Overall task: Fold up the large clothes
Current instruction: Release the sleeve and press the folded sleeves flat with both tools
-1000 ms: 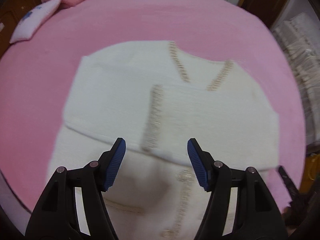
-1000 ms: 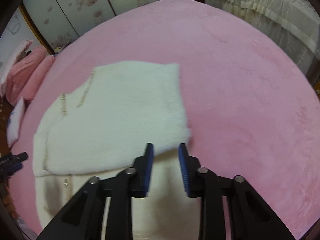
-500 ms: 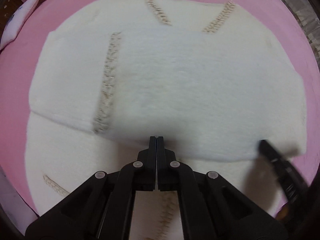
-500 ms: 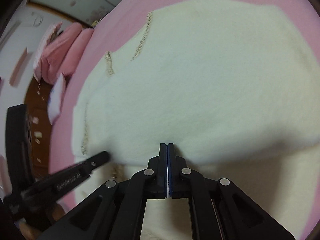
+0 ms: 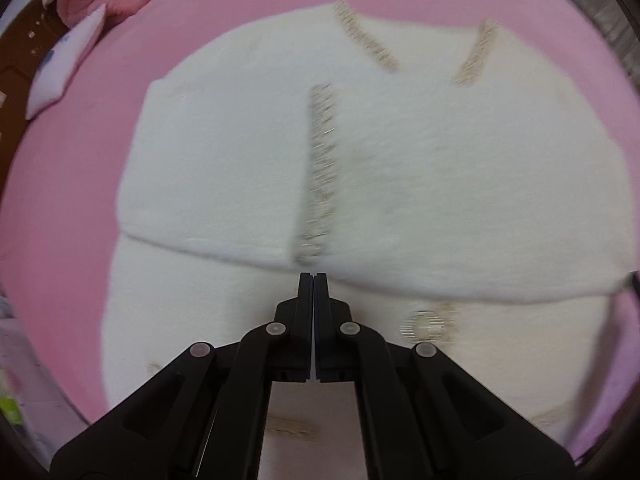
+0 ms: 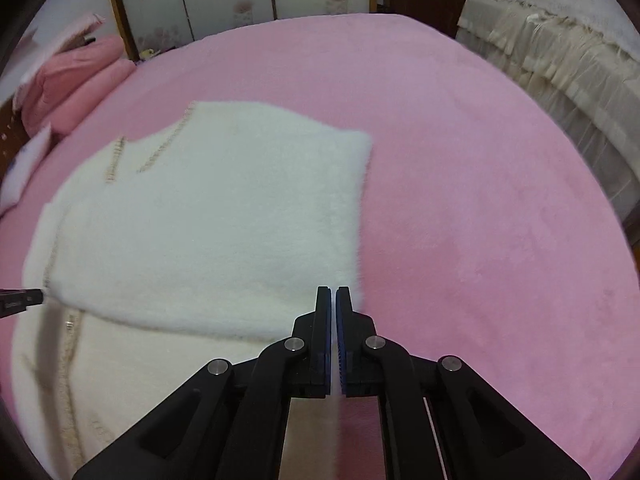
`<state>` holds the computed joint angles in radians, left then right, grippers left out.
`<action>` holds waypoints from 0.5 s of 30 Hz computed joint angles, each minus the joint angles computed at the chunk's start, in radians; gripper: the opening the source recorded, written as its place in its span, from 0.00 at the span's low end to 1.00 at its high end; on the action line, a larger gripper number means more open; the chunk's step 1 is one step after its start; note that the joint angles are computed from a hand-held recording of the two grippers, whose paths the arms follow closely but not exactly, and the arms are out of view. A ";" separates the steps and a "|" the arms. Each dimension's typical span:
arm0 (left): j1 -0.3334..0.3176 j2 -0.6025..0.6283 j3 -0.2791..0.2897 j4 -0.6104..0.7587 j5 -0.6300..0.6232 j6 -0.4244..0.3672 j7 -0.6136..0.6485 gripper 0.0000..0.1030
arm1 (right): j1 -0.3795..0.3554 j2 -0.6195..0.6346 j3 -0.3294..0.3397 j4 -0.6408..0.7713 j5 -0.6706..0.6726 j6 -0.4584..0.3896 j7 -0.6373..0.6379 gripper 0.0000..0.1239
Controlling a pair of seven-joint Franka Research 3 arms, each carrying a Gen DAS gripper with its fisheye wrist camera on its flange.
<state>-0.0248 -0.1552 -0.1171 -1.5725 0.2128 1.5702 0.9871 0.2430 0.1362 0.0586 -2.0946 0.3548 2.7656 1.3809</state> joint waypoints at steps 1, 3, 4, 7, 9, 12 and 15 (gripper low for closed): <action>-0.005 -0.013 0.002 -0.008 -0.031 0.039 0.006 0.00 | -0.037 -0.011 0.032 0.011 0.149 -0.066 -0.100 0.02; -0.015 -0.009 0.005 -0.006 -0.091 0.100 0.017 0.00 | -0.048 0.023 0.054 0.068 0.317 -0.191 -0.166 0.02; -0.015 0.032 0.011 0.041 -0.122 0.117 0.027 0.00 | -0.035 0.042 0.056 0.085 0.331 -0.207 -0.154 0.02; -0.017 0.135 -0.001 0.144 -0.142 0.073 -0.001 0.00 | -0.021 0.134 0.064 0.185 0.352 -0.251 -0.159 0.02; -0.015 0.185 -0.004 0.187 -0.144 0.083 -0.012 0.00 | -0.011 0.187 0.069 0.240 0.358 -0.243 -0.144 0.02; -0.002 0.251 0.000 0.228 -0.154 0.119 0.002 0.00 | -0.040 0.282 0.089 0.363 0.419 -0.311 -0.127 0.02; -0.004 0.303 -0.005 0.275 -0.126 0.151 -0.003 0.00 | -0.081 0.403 0.093 0.543 0.448 -0.458 -0.036 0.02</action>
<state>-0.0287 0.1473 -0.1217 -1.2972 0.0871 1.7210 0.9842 0.1616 0.5389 0.1513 -1.5515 0.8030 2.3079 1.3450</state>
